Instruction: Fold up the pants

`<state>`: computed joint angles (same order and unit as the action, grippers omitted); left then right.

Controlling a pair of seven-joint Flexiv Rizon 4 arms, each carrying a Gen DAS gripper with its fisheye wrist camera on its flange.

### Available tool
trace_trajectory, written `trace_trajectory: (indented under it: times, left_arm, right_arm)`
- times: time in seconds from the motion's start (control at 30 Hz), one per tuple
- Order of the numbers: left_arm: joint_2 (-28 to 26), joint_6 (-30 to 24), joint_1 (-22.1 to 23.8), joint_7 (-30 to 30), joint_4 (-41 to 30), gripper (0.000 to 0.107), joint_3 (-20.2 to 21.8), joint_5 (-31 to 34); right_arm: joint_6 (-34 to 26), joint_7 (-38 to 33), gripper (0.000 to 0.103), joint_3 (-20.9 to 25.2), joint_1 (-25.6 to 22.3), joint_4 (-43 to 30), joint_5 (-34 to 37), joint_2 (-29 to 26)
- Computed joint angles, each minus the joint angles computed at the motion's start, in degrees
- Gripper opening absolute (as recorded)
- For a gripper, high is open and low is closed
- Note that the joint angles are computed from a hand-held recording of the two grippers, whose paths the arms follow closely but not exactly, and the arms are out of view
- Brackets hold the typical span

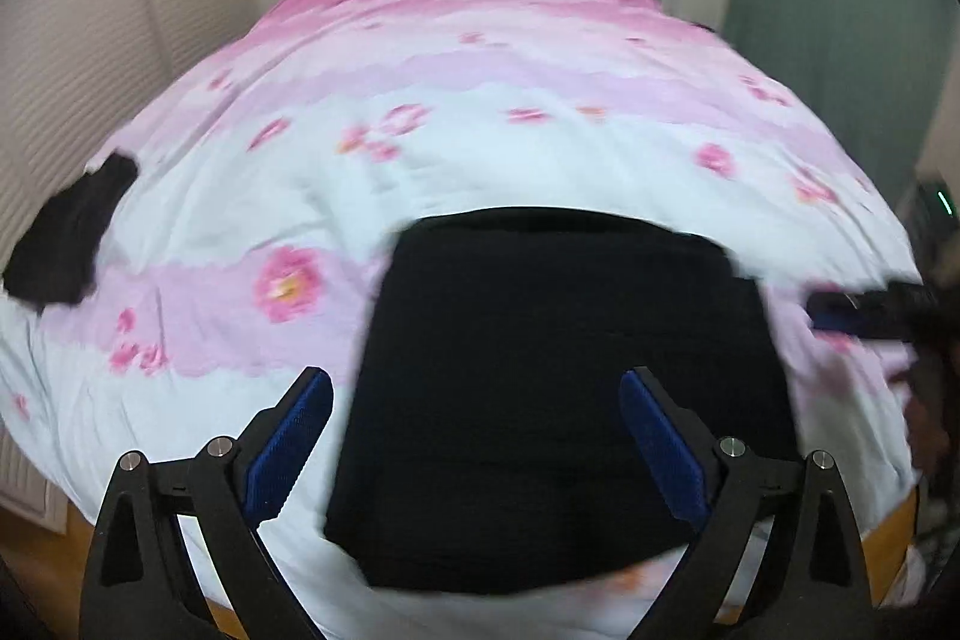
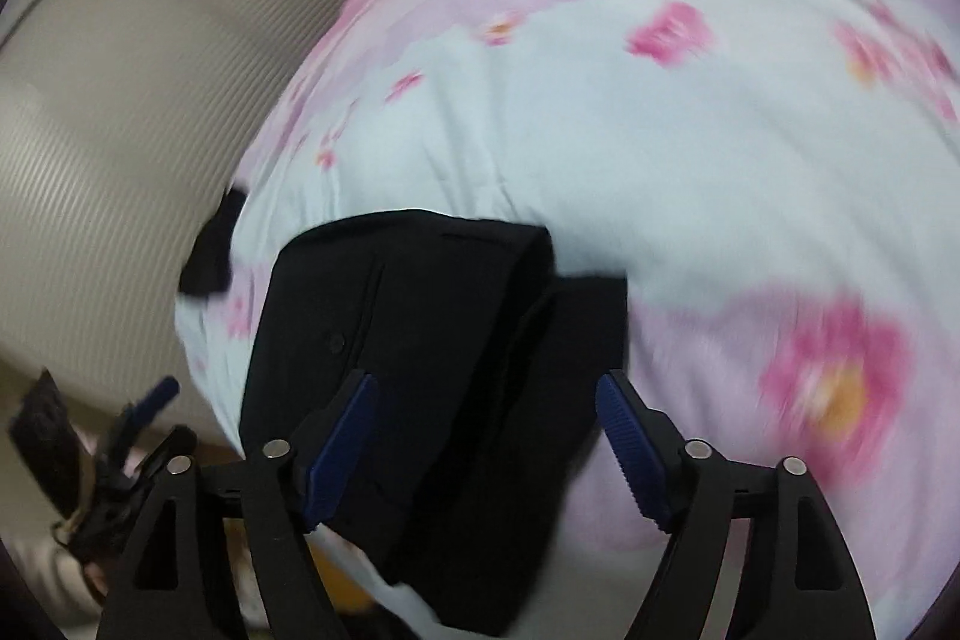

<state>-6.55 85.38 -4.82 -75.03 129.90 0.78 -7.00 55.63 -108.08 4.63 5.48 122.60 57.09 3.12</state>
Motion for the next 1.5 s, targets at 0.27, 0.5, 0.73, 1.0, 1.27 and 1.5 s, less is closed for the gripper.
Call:
trace_trajectory:
  times: [0.27, 0.5, 0.73, 1.0, 1.27, 1.5]
  left_arm:
    - [-5.1, -5.2, 5.6, 17.1, -1.9, 0.095, -5.0, -17.1]
    - [-9.5, -11.3, 8.9, 23.4, -3.7, 0.095, -6.6, -23.8]
    - [-11.6, -16.5, 9.0, 29.6, -4.6, 0.097, -7.9, -29.7]
    - [-10.6, -14.6, 6.5, 31.6, -2.4, 0.097, -7.6, -32.4]
    - [-8.3, -13.6, 5.6, 27.5, -1.2, 0.047, -5.5, -30.6]
    - [-3.5, -18.9, 2.8, 17.1, -4.0, 0.019, -1.1, -17.4]
  right_arm:
    - [8.4, 12.2, 0.078, 4.2, 3.9, 2.7, -1.2, -3.9]
    - [9.4, 13.1, 0.088, 6.2, 5.1, 2.0, -2.1, -6.1]
    - [5.5, 11.8, 0.089, 6.3, 4.3, 0.7, -5.8, -7.6]
    - [0.4, 6.5, 0.090, 4.8, 1.1, 0.6, 4.1, -6.6]
    - [-6.8, -3.3, 0.033, 4.9, -0.3, -4.8, 12.3, -10.4]
    - [-7.1, 1.8, 0.024, 5.5, 1.0, -4.6, 8.0, -4.4]
